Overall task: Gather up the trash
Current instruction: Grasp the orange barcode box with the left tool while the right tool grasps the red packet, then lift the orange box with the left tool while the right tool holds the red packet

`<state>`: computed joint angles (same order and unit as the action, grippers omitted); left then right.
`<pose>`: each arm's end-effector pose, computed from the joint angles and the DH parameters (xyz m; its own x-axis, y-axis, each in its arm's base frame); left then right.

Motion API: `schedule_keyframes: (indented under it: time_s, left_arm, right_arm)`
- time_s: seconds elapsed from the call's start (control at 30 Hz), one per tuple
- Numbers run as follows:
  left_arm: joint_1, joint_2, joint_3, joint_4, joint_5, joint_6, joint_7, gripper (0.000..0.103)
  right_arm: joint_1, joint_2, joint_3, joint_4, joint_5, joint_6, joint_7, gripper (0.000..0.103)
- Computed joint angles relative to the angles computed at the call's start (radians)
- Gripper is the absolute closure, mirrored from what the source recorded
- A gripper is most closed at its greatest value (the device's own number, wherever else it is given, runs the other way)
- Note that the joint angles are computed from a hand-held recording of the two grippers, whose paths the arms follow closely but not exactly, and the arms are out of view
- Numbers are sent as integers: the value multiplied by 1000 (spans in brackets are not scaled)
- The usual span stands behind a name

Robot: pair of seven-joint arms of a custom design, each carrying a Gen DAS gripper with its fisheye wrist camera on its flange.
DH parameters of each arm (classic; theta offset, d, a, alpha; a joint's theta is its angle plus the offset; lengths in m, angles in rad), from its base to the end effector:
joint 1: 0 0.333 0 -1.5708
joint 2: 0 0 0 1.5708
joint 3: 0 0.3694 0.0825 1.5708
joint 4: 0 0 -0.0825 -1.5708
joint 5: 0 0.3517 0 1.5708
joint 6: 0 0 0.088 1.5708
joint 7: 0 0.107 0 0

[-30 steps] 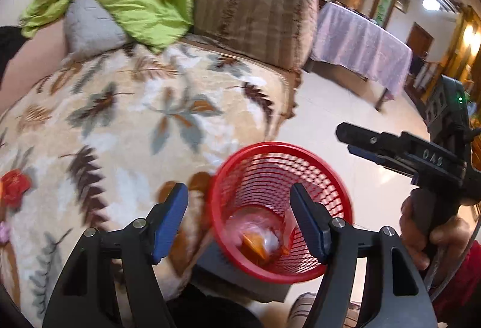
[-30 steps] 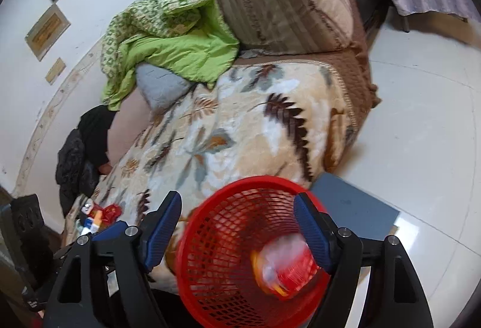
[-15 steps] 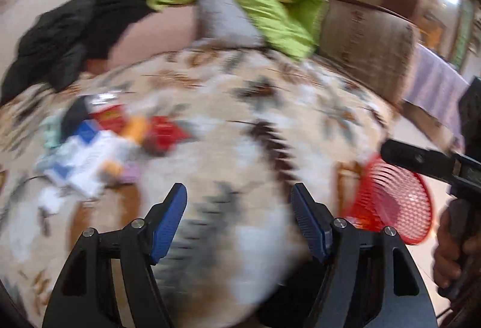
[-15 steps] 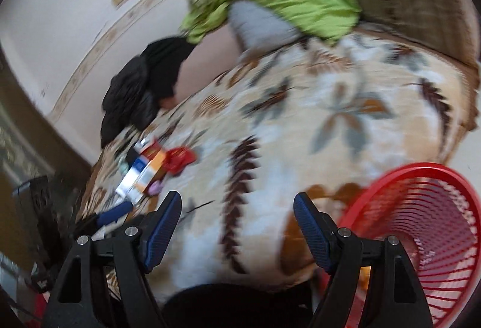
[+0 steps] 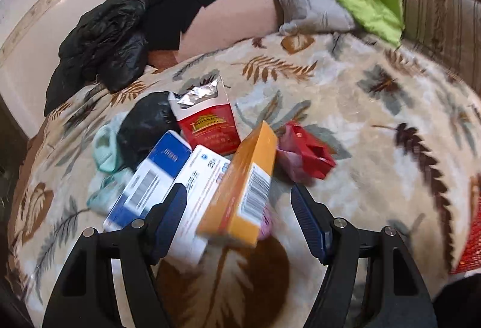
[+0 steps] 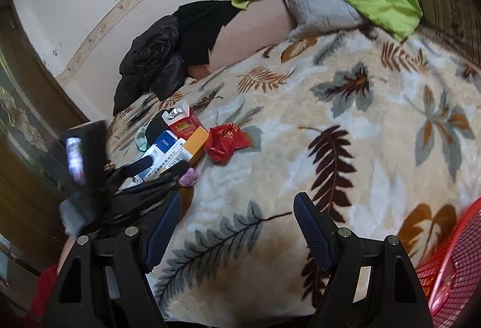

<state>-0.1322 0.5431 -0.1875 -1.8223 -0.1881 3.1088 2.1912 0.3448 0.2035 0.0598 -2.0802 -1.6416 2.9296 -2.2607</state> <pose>0.6788 -0.1819 0.3968 -0.5658 -0.8016 -0.1933 -0.5300 0.5331 -0.6594 0.4958 0.2792 0.4275 -0.2665 -0.8418 -0.4695 -0.5814 0.5289 -0.6183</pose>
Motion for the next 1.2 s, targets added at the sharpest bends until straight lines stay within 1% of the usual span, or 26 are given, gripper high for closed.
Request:
schedule_keyframes:
  time_s: [0.07,0.1,0.13,0.2,0.23,0.27,0.3,0.33,0.4,0.43,0.5,0.53,0.57,0.6,0.67,0.7,0.73,0.77,0.83,0.87,0.9,0.93,0.97,1.03,1.1,1.2]
  left_arm:
    - [-54,31,64,44,11,-19,-41,37]
    - [-51,47,64,70,9,-44,-53,45]
    - [-30,63,44,98,-1,-79,-60,54]
    - [-17,83,39,135,-9,-118,-81,67]
    - [-4,89,28,143,-13,-120,-80,71]
    - [20,93,3,150,-22,-127,-69,74]
    - [47,95,-25,157,-38,-136,-58,79]
    - [70,98,-49,164,-54,-151,-48,79]
    - [117,99,-98,173,-96,-182,-22,80]
    - [139,98,-120,175,-119,-193,-6,80]
    - [169,87,-148,167,-164,-207,22,80]
    - [195,78,-174,158,-196,-211,43,80]
    - [214,69,-193,149,-226,-215,64,80]
    - [231,61,-211,141,-255,-215,88,80]
    - [282,39,-266,110,-328,-193,165,80]
    - [298,33,-284,102,-357,-187,195,80]
    - [324,28,-311,95,-393,-185,233,80]
    - [343,22,-330,89,-426,-185,263,80]
    - [352,14,-334,85,-469,-179,300,80]
    - [350,10,-330,81,-487,-169,315,80]
    - [345,7,-321,79,-500,-159,327,80]
    - [339,5,-312,81,-512,-163,337,80]
    - [332,4,-301,83,-523,-168,345,80]
    - [315,4,-282,87,-538,-166,360,80]
    - [306,1,-279,83,-556,-148,384,80]
    - [321,-2,-314,79,-603,-141,443,80]
  right_arm:
    - [-6,4,-2,1,-10,13,21,22]
    - [-8,4,-2,0,3,16,8,22]
    - [-7,4,-2,-2,27,11,-18,22]
    - [-4,5,-5,-1,50,8,-46,22]
    - [-5,11,-7,4,68,15,-68,22]
    - [-5,18,-10,11,84,25,-88,22]
    - [-6,26,-12,17,108,36,-116,22]
    - [-9,41,-14,29,159,54,-174,22]
    - [0,67,-31,62,184,77,-217,22]
    - [5,80,-37,78,216,75,-262,22]
    - [5,121,-36,126,325,69,-408,22]
    - [-7,152,-26,156,394,76,-494,22]
    - [-27,178,-5,179,475,78,-580,22]
    - [-69,217,43,214,587,81,-696,22]
    - [-110,277,91,274,700,81,-815,22]
    - [-124,304,115,306,752,55,-873,22]
    - [-156,348,163,360,825,9,-963,22]
    - [-164,374,177,391,864,-7,-1004,22]
    - [-161,432,180,462,927,-58,-1054,23]
    - [-158,453,179,486,951,-76,-1077,25]
    - [-159,474,182,510,979,-98,-1104,36]
    - [-161,490,188,526,1006,-113,-1131,51]
    - [-164,497,192,528,1029,-114,-1152,59]
    - [-136,478,143,494,1029,-65,-1130,61]
    - [-90,453,85,473,1017,-54,-1120,62]
    - [32,383,-70,404,947,-28,-1036,62]
